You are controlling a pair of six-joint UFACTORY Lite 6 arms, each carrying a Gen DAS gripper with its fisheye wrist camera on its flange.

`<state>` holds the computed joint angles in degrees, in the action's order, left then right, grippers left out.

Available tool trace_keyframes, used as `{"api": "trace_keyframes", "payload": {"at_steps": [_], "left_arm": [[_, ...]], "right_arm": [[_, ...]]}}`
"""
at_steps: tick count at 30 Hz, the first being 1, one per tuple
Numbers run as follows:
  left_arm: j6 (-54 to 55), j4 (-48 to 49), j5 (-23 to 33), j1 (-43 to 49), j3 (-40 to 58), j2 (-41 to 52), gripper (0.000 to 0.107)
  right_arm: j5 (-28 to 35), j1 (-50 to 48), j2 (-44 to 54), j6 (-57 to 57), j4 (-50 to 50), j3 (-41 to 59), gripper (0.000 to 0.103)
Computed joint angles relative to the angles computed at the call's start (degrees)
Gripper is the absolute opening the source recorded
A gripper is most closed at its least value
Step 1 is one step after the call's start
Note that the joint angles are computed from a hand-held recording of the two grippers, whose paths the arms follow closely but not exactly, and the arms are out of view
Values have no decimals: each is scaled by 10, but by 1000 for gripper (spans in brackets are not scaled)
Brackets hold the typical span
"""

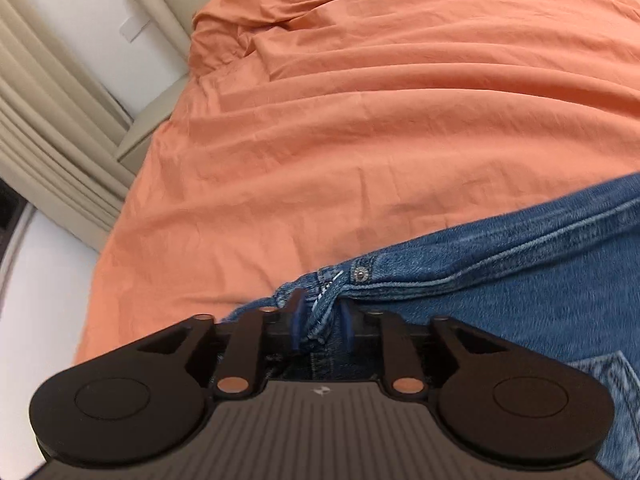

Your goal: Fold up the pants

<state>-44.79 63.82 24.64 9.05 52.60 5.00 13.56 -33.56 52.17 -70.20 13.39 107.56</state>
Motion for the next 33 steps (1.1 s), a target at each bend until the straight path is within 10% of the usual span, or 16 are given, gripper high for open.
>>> {"api": "trace_keyframes", "payload": {"at_steps": [3,5,8,15,21,29,33], "left_arm": [[152,-147,1,21,12,-37,41],[272,-257,9,36,28,-57,50],[423,-402,24,61,41,-96,101],[717,-725,83,197,37,-196,96],[1011,-1065,213,518,-63,-267,95],[1156,-1271,343,770,-104,-39,92],[1166,-1353,326,739,-97,42,59]], "right_arm": [[-5,-8,-58,-61,93,-50,56],[1,-15,-120,-134,185,-113,56],[48,-22,-216,-177,256,-204,57],[143,-11,-462,-246,354,-470,58],[231,30,-680,-166,399,-706,58],[196,89,-790,-128,516,-880,58],[203,80,-787,-64,464,-859,58]]}}
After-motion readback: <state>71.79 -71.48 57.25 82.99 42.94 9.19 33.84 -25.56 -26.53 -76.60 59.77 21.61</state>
